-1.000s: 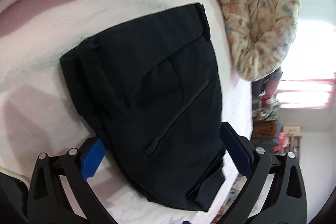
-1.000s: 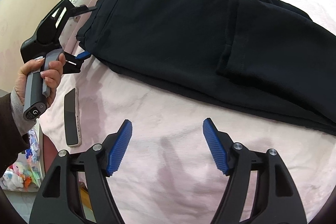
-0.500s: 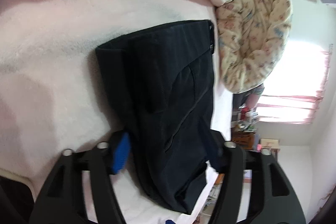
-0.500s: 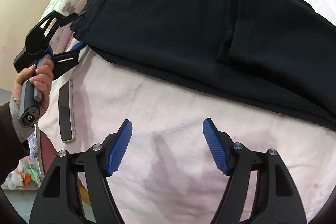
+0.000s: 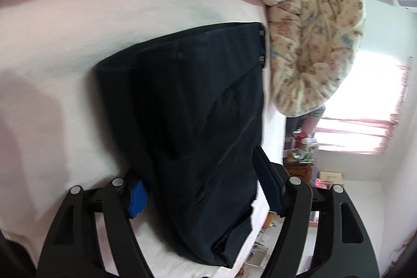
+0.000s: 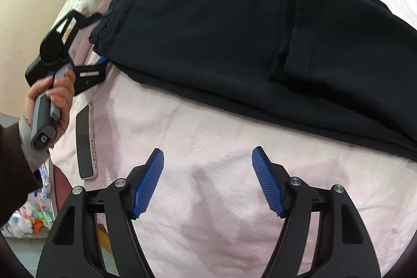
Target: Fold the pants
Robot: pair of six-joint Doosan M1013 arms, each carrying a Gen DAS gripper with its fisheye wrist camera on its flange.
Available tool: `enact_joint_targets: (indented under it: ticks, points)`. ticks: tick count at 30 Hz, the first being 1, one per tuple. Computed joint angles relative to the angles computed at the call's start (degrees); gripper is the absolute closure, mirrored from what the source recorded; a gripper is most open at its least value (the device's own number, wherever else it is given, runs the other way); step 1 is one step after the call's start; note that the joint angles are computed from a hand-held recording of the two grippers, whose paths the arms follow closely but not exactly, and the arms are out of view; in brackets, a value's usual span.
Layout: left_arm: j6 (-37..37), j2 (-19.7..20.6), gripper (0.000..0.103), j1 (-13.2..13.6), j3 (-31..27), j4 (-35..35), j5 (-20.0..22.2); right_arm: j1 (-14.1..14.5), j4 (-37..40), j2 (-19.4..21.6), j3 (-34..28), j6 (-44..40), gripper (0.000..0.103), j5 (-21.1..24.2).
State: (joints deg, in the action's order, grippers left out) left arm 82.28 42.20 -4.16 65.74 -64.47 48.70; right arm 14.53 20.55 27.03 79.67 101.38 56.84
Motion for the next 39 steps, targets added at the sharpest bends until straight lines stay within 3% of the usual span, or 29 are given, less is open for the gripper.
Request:
enact_joint_targets:
  ticks: [2,6,8,12,22,32,39]
  points:
    - [3.3,-0.2,0.035,-0.1,0.5,-2.1,-0.8,-0.1,0.1,0.1,0.2,-0.2,0.031,0.4]
    - [-0.3,-0.4,0.068,-0.5,0.8,3.2,-1.5,-0.2,0.6,0.5,0.1,0.1,0.031,1.3]
    - [-0.7,-0.6,0.072,-0.4,1.7,2.2,-2.4,-0.3,0.8,0.6,0.0,-0.2,0.031,1.5]
    - [-1.1,-1.3,0.085,-1.3,1.4,7.6,-4.3,-0.3,0.8,0.8,-0.3,-0.9,0.031,1.6]
    - [5.9,-3.1,0.088,-2.6,0.0,12.7,-5.6,-0.4,-0.3,-0.2,0.8,0.5,0.028,0.1]
    - [14.7,-5.5,0.089,-4.3,-0.2,10.5,-7.6,-1.6,-0.8,-2.5,3.9,2.0,0.028,-1.5]
    - [25.9,-7.3,0.089,-6.6,-1.3,7.6,-7.2,-2.9,-0.1,-4.1,6.3,2.2,0.028,-2.7]
